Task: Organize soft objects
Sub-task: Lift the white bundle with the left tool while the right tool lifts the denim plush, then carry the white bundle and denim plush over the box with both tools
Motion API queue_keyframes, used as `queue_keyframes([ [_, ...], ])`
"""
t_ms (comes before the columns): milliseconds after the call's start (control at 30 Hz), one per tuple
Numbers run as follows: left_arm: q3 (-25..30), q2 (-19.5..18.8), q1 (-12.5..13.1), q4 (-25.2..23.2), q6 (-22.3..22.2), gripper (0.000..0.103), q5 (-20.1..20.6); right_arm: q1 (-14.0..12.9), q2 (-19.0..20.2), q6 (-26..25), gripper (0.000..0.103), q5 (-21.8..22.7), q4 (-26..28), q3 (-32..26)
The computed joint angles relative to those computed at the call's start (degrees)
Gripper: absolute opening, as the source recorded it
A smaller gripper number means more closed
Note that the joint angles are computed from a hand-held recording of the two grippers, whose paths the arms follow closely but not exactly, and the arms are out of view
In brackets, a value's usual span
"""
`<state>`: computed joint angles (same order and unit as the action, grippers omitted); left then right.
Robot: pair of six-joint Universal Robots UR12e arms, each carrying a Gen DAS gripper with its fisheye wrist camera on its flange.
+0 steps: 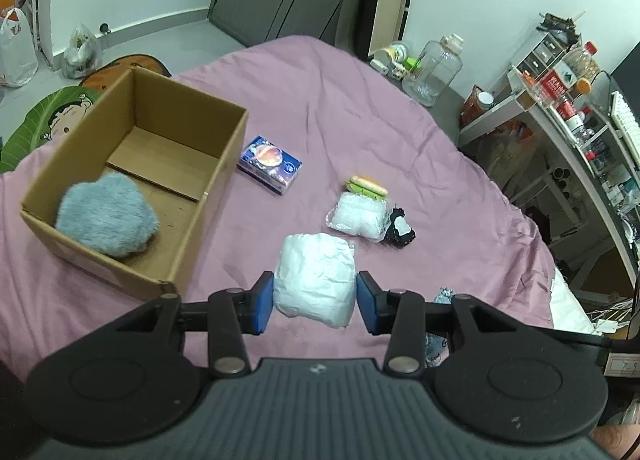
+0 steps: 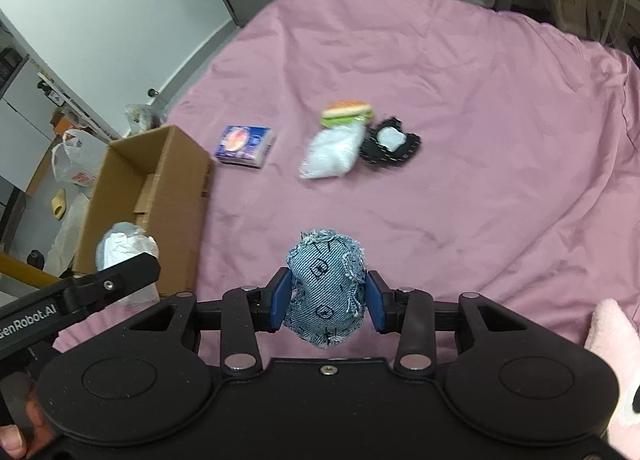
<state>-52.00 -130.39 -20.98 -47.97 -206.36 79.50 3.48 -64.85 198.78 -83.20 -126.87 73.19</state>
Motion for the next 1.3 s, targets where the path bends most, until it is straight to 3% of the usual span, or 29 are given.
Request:
queue_keyframes([
  [567, -8.9, 6.2, 2.9, 6.3, 4.4, 0.043, -0.8, 4.4, -1.5, 3.7, 0.039, -2.2, -10.8, 1.7],
  [1300, -11.3, 8.7, 6.4, 7.6, 10.7, 0.043, -4.7, 8.4, -0.6, 7.3, 0.040, -7.4, -17.4, 1.0],
])
